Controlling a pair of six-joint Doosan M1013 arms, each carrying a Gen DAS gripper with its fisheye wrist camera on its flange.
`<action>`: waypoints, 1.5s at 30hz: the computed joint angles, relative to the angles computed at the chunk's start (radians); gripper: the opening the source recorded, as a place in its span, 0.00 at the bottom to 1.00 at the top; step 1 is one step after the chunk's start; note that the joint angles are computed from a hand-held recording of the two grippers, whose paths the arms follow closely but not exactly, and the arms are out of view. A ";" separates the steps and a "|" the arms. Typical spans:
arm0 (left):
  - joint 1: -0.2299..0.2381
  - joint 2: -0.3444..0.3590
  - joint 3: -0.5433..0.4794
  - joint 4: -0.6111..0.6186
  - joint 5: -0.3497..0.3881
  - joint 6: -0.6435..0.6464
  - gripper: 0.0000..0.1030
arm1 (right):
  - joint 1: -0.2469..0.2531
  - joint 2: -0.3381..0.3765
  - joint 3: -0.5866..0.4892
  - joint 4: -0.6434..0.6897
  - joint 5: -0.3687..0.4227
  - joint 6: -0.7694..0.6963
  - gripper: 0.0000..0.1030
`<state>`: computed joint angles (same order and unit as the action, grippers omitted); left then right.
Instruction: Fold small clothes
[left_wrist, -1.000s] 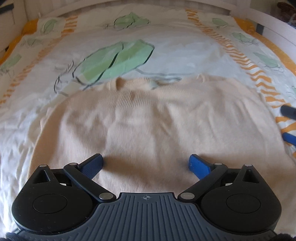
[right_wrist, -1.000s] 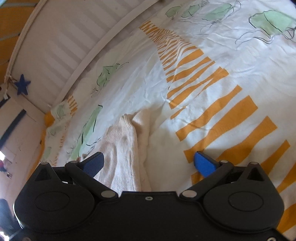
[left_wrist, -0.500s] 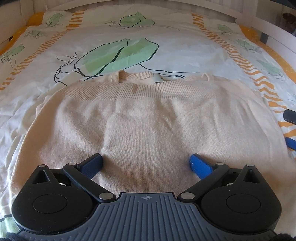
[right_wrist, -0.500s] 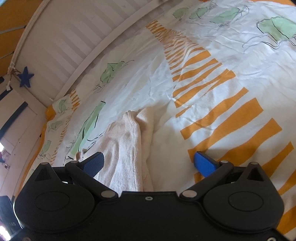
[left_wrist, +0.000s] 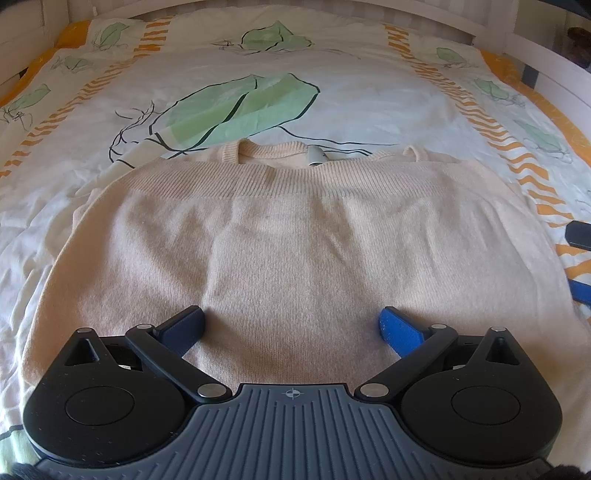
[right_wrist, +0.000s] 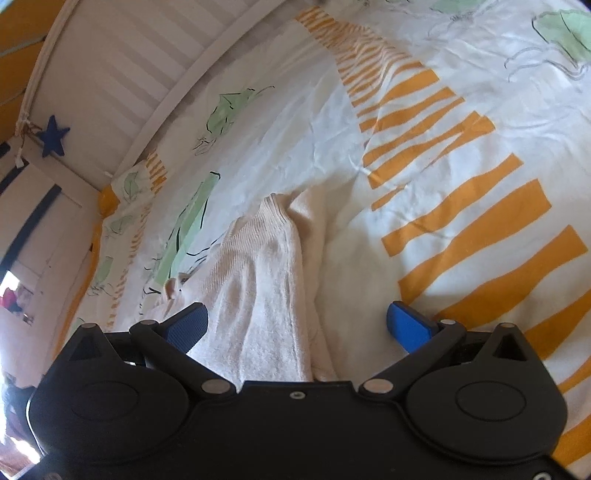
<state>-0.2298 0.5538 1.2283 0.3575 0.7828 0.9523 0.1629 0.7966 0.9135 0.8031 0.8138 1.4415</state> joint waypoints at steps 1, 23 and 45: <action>0.000 0.000 0.000 0.003 0.000 -0.005 1.00 | -0.001 0.004 -0.008 -0.002 0.009 0.009 1.00; 0.009 0.002 -0.007 -0.014 -0.026 0.090 0.99 | -0.026 0.044 -0.033 0.249 0.131 -0.140 1.00; 0.078 0.034 -0.070 -0.160 0.001 0.052 0.98 | -0.014 0.116 -0.191 0.150 0.296 -0.089 0.94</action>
<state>-0.1520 0.5877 1.1579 0.1979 0.7839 1.0047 0.1487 0.9126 0.7228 0.9533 1.1101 1.3525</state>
